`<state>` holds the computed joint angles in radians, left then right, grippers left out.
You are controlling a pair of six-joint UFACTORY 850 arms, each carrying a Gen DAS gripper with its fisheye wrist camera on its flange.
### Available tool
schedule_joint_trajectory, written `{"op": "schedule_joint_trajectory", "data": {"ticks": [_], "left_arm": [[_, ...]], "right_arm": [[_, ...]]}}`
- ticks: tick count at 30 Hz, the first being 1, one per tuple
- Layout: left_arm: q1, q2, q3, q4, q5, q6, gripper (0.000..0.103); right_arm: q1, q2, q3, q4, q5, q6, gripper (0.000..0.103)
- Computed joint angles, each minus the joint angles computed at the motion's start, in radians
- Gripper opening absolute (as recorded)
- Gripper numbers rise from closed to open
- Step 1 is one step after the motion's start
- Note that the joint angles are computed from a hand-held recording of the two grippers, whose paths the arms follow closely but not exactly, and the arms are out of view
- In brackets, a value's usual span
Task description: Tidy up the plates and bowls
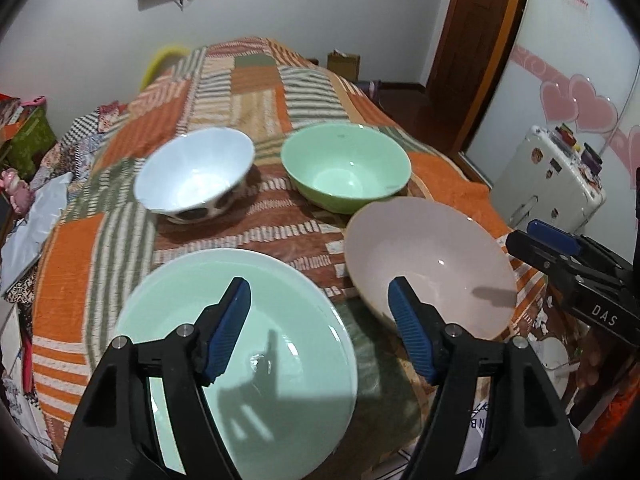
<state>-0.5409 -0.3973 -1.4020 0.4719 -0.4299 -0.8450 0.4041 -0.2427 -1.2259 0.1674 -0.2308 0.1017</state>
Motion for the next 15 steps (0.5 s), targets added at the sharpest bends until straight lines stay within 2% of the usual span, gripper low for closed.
{"op": "schedule_joint_trajectory", "data": {"ticks": [6,8,10,15], "left_arm": [[0.005,-0.071,-0.063,-0.117,-0.018,0.116,0.07],[0.007,-0.091,-0.081,-0.152,-0.024,0.151,0.067],[0.009,-0.114,-0.103,-0.194,-0.036,0.201,0.06],[0.009,-0.144,-0.13,-0.24,-0.035,0.257,0.048]], "right_arm": [[-0.027,-0.031,-0.004,0.239,-0.034,-0.226,0.056],[-0.033,-0.039,-0.006,0.298,-0.043,-0.285,0.056],[-0.037,-0.043,-0.004,0.358,-0.048,-0.34,0.056],[-0.045,-0.054,-0.001,0.46,-0.069,-0.43,0.038]]}}
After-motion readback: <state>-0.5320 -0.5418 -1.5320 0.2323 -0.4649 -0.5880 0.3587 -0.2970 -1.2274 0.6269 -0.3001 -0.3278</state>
